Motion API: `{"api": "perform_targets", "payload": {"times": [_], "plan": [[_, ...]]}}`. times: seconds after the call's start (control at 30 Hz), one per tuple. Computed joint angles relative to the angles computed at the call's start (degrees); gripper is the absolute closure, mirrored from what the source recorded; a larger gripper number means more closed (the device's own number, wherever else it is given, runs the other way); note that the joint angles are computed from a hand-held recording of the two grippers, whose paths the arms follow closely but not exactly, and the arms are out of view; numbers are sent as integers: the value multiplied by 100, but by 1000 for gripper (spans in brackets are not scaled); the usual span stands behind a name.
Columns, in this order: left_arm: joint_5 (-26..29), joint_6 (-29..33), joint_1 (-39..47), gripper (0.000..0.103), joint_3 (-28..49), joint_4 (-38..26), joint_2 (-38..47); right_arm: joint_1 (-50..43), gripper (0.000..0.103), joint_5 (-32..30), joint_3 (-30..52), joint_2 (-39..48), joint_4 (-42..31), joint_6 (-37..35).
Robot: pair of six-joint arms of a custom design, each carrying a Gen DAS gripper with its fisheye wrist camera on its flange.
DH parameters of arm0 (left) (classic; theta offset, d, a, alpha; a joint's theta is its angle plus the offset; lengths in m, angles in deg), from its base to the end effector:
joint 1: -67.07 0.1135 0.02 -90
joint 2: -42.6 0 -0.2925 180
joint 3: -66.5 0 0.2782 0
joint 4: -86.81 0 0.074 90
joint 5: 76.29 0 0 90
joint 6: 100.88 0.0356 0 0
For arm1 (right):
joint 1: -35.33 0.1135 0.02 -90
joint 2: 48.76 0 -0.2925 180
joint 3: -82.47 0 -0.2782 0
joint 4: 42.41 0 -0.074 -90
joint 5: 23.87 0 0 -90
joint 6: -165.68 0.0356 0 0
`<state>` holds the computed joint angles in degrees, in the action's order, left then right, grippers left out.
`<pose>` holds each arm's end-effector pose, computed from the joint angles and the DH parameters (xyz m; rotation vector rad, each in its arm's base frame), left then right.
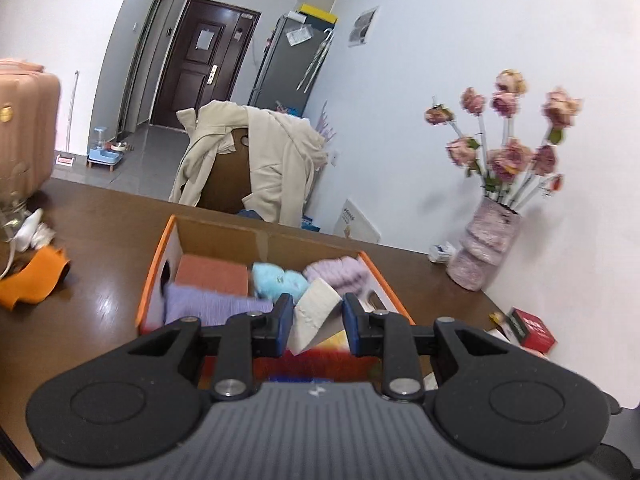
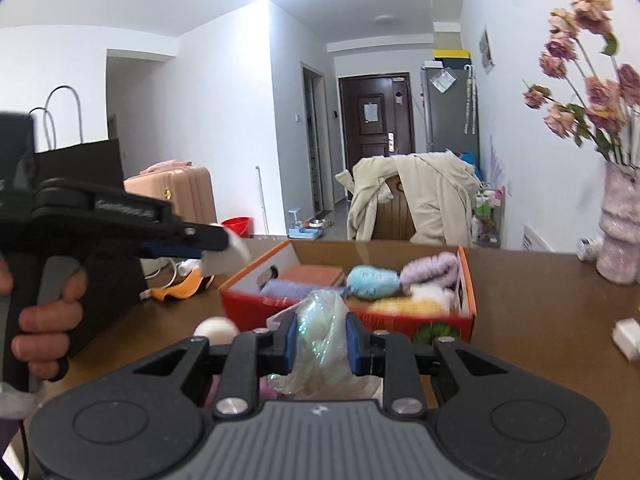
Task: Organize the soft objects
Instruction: 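Carry the foam block and iridescent bag into the box and open both grippers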
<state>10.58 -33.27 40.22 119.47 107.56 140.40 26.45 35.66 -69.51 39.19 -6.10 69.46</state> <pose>0.3194 -0.1595 0.1625 0.0429 2.0248 -0.4967 0.2447 -0.0200 0.1231 -0.2957 1.9166 0.3514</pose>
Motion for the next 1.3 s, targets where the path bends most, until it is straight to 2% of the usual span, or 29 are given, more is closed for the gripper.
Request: {"api": "perform_targets", "payload": {"times": [0.13, 0.27, 0.47, 0.6, 0.77, 0.83, 0.87, 0.93, 1.0, 1.03, 1.07, 1.3], "plan": [[493, 72, 348, 76, 1805, -1029, 1292, 101, 79, -50, 1514, 946, -751, 111], [701, 211, 588, 75, 3744, -2300, 2638, 323, 79, 241, 3216, 2042, -1685, 116], [679, 452, 810, 75, 5590, -3557, 4046, 517, 79, 761, 5484, 3578, -3137, 83], [509, 771, 763, 69, 5708, -3359, 4298, 608, 79, 1090, 6502, 4276, -3972, -88], [339, 1059, 654, 68, 5693, -3247, 4330, 665, 74, 1252, 6974, 4681, -4474, -267], [436, 1008, 683, 61, 5751, -3298, 4348, 685, 74, 1267, 7067, 4761, -4566, -294], [535, 949, 720, 50, 5739, -3319, 4323, 718, 73, 1283, 7110, 4838, -4642, -313], [543, 914, 751, 47, 5666, -3351, 4223, 717, 70, 1263, 6985, 4748, -4543, -261], [454, 916, 765, 47, 5480, -3306, 4048, 699, 58, 1243, 6792, 4562, -4431, -206], [454, 906, 777, 47, 5345, -3260, 3925, 674, 49, 1219, 6713, 4472, -4365, -161], [440, 893, 789, 46, 5162, -3188, 3756, 652, 46, 1219, 6550, 4306, -4281, -107], [123, 974, 692, 37, 3730, -2527, 2339, 448, 42, 1021, 5379, 3003, -3728, -90]]}}
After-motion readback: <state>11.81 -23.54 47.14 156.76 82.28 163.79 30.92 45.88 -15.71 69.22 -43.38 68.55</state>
